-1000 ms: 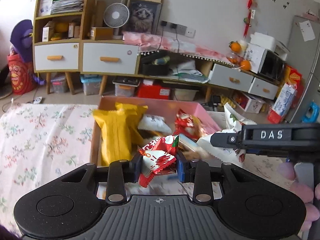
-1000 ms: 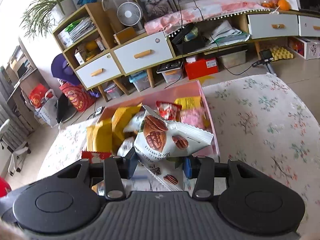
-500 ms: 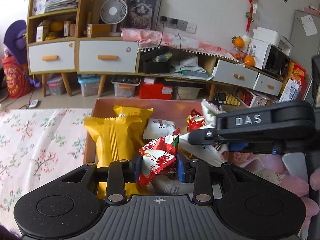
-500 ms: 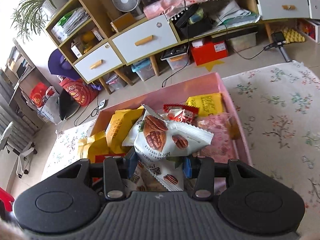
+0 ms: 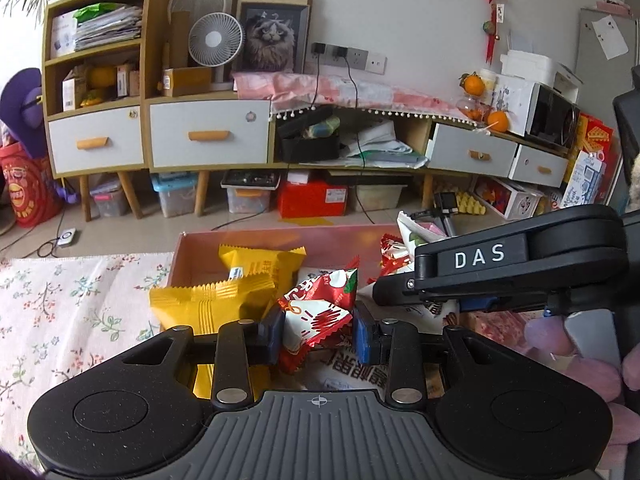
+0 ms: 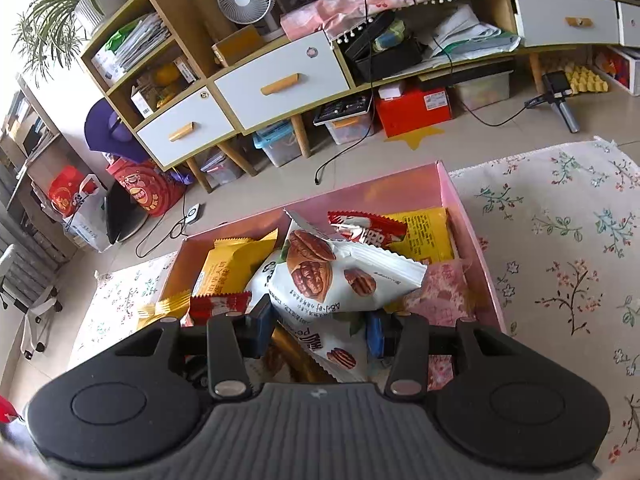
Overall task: Organize snacks
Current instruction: 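Carry the red-white candy and white nut packet into the box and release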
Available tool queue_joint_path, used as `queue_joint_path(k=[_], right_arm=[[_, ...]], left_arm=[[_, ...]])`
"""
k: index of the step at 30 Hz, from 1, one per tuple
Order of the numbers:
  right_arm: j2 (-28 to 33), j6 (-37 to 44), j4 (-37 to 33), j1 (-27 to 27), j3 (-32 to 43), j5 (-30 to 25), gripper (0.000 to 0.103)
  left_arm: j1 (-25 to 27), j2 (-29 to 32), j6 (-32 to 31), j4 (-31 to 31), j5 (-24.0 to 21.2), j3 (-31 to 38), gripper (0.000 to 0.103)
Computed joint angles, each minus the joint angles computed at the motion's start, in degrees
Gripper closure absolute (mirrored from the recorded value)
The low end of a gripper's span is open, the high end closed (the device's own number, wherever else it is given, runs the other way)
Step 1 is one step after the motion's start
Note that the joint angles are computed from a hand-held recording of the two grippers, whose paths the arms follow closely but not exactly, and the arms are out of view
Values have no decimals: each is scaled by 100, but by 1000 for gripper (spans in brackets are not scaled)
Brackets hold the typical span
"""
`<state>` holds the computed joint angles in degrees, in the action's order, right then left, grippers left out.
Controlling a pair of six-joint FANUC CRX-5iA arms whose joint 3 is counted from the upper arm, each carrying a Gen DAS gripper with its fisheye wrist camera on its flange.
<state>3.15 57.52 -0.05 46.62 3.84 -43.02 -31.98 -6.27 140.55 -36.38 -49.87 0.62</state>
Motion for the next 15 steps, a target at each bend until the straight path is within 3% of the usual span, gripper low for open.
queue_joint_path(k=[4, 5, 6, 12, 15], right_arm=[[8, -142, 182, 23, -41, 78, 57], [5, -164, 200, 17, -52, 119, 49], [-32, -180, 213, 14, -99, 191, 42], [-150, -164, 307, 2, -182, 332, 32], [-214, -158, 429, 40, -231, 350, 29]], left_arm=[[112, 36, -159, 176, 127, -36, 66], [106, 27, -114, 156, 140, -44, 65], [100, 6, -83, 140, 168, -62, 59], [-10, -60, -11, 66, 116, -42, 36], [-60, -105, 20, 98, 41, -35, 33]])
